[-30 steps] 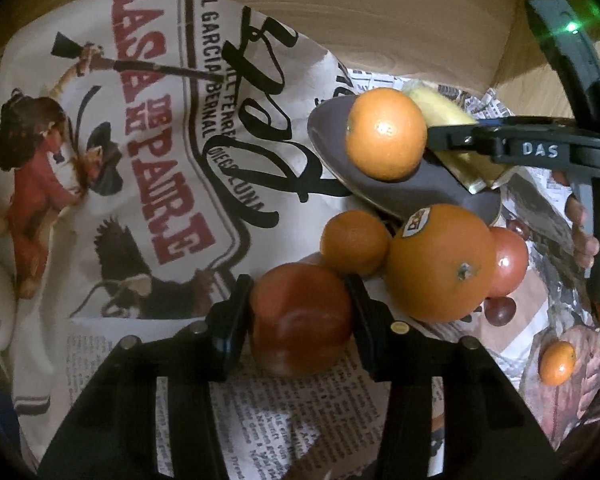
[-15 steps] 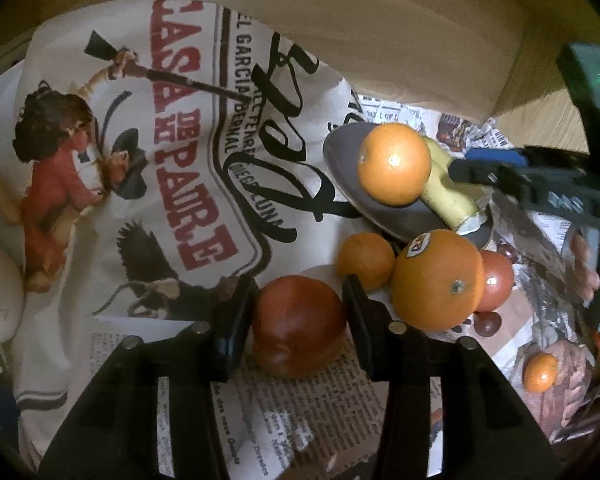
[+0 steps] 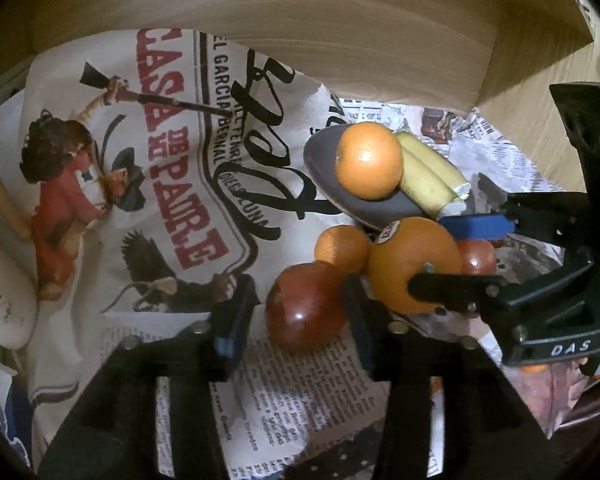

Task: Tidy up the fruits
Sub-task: 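Grasp a large orange with the right tool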

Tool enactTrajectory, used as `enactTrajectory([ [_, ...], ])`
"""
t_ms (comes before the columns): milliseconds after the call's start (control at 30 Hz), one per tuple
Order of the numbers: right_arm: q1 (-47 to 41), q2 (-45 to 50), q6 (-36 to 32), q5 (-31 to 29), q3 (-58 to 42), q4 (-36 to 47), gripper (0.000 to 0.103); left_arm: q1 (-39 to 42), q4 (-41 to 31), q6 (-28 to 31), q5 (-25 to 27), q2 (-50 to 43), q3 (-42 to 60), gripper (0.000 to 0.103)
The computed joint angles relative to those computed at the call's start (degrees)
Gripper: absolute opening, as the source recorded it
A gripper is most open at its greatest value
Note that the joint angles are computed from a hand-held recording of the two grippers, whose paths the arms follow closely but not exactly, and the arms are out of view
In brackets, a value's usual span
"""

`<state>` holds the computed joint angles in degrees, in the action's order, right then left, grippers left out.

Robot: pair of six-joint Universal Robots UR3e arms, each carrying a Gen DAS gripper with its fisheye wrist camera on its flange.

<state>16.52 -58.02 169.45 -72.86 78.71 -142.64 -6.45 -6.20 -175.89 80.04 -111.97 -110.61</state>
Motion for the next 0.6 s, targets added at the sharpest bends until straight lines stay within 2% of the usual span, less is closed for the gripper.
enactTrajectory([
  [133, 0.96, 0.81, 0.23, -0.67, -0.91, 0.62, 0.060, 0.85, -1.58, 0.41, -1.39, -1.69, 1.75, 0.059],
  [333, 1.51, 2.08, 0.20, -1.24, -2.13, 0.84, 0.061, -0.19, -6.37, 0.53, -0.05, -6.40, 7.19, 0.059],
  [400, 1.90, 2.66, -0.08, -1.93, -2.83, 0.96, 0.062, -0.56, -5.91, 0.68, 0.45, -6.68, 7.46, 0.057],
  [500, 3.28, 3.61, -0.91, -4.68, -3.68, 0.06, 0.063, -0.93, -5.60, 0.90, 0.63, -7.07, 7.73, 0.047],
  [600, 3.37, 3.99, -1.22, -5.04, -4.22, 0.10, 0.062, -0.89, -4.97, 0.79, 0.66, -6.55, 6.92, 0.046],
])
